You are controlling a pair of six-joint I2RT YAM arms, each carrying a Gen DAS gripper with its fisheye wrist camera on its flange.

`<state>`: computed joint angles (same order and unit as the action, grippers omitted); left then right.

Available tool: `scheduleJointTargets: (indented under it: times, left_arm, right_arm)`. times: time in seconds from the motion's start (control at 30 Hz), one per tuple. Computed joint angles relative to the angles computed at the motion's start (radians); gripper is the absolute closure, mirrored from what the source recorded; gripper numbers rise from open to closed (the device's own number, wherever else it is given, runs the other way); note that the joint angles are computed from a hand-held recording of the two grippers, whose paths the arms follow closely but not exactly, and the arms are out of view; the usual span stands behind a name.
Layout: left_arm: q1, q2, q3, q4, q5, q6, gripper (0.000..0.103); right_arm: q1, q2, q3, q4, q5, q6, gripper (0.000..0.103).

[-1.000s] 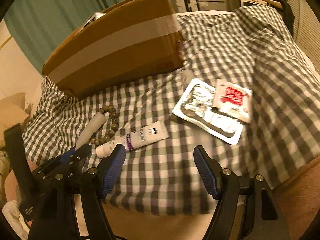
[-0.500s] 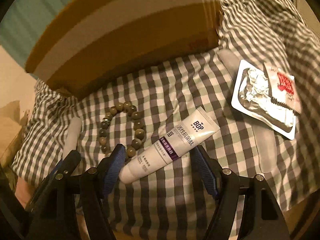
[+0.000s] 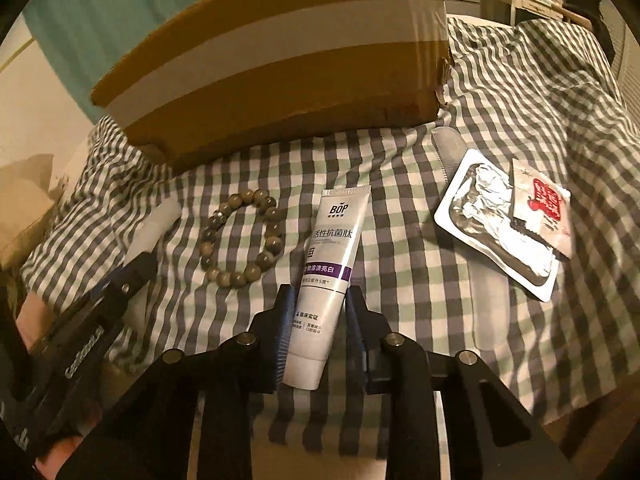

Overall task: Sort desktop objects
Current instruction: 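Grasp the white plastic piece with the left tool while the right tool grasps the BOP toothpaste tube, then carry the plastic piece and toothpaste tube with both tools over the box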

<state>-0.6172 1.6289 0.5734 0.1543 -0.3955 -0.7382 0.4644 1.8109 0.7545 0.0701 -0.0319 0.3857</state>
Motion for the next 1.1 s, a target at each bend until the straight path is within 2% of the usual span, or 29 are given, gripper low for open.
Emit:
scheduleJointTargets:
  times: [0.27, 0.4, 0.6, 0.7, 0.8, 0.93, 1.1]
  left_arm:
    - [-0.037, -0.085, -0.032, -0.017, -0.024, -0.011, 0.085]
    - [-0.057, -0.146, -0.049, -0.026, -0.016, -0.016, 0.085]
    - [-0.101, -0.238, -0.042, -0.085, -0.061, -0.025, 0.085]
    - [-0.121, -0.265, -0.016, -0.115, -0.102, -0.012, 0.085]
    - [-0.131, -0.285, 0.014, -0.134, -0.128, 0.008, 0.085]
    - [-0.115, -0.314, 0.057, -0.148, -0.123, 0.027, 0.085]
    - [-0.081, -0.317, 0.150, -0.165, -0.111, 0.100, 0.085]
  right_arm:
    - [-0.037, -0.120, -0.069, -0.048, -0.036, -0.026, 0.077]
    - [-0.089, -0.233, -0.130, -0.075, -0.085, -0.029, 0.077]
    - [-0.180, -0.422, -0.184, -0.160, -0.151, -0.047, 0.077]
    - [-0.216, -0.459, -0.176, -0.185, -0.184, -0.030, 0.077]
    - [-0.219, -0.495, -0.153, -0.210, -0.158, -0.049, 0.077]
    - [-0.239, -0.494, -0.095, -0.232, -0.180, -0.065, 0.077]
    - [-0.250, -0.488, -0.003, -0.260, -0.185, -0.093, 0.077]
